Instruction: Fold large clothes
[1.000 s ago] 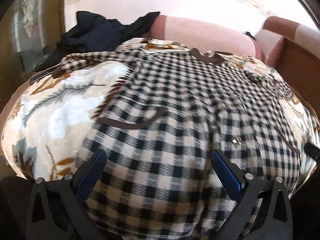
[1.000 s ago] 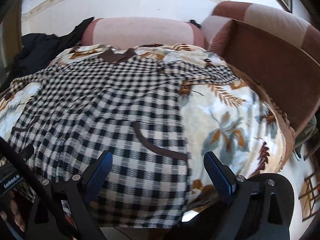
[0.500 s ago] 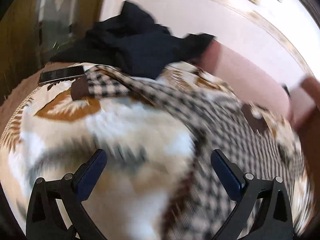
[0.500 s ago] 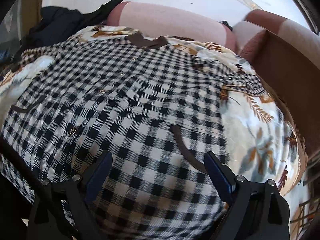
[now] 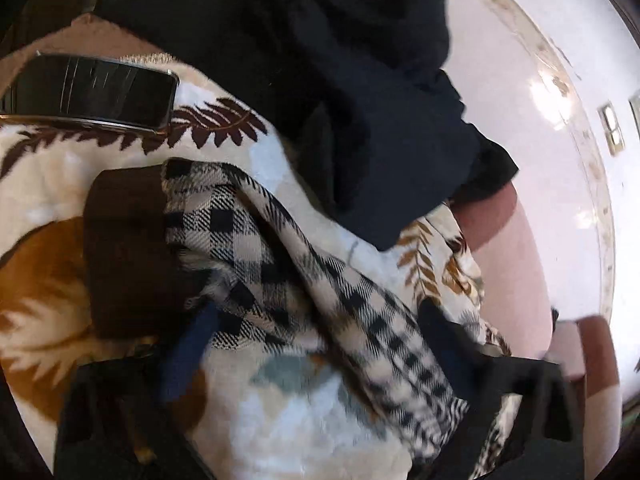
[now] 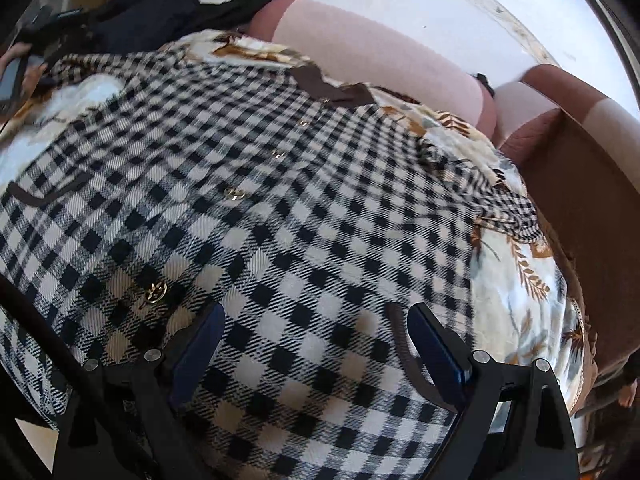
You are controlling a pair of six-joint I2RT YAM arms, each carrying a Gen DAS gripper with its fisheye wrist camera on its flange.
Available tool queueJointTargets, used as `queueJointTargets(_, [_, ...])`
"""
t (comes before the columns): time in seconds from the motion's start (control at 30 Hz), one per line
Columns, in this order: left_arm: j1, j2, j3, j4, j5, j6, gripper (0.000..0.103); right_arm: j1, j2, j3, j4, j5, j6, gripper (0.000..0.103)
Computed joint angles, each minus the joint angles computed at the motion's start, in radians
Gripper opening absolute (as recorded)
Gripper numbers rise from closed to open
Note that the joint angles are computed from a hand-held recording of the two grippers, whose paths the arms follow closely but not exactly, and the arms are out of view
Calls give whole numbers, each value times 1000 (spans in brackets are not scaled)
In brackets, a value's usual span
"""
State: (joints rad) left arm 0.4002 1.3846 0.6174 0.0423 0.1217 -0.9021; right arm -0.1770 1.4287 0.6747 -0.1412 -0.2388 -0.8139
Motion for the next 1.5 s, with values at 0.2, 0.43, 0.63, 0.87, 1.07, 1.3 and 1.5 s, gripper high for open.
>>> queueJointTargets(0.2, [-32, -87, 16, 78, 62, 103, 7, 39, 15, -6, 50, 39, 32, 95])
queueJointTargets(0.43, [-42, -197, -15, 6, -27, 158, 7, 67, 19, 0, 66, 51, 72, 95])
queueJointTargets(0.63, [114, -116, -136, 27, 91, 128, 7, 85, 20, 10, 68, 54, 88, 95])
queueJointTargets(0.87, [264, -310, -278, 118, 284, 32, 52, 168, 17, 55, 33, 58, 158, 95])
queueJointTargets(1.07, [220, -157, -234, 288, 313, -35, 72, 211, -10, 56, 10, 83, 173, 95])
queueJointTargets(1.3, [124, 93, -68, 258, 208, -4, 59, 428, 47, 166, -19, 69, 225, 95])
queueJointTargets(1.5, [161, 88, -64, 255, 300, 29, 4, 676, 343, 517, -85, 102, 389, 94])
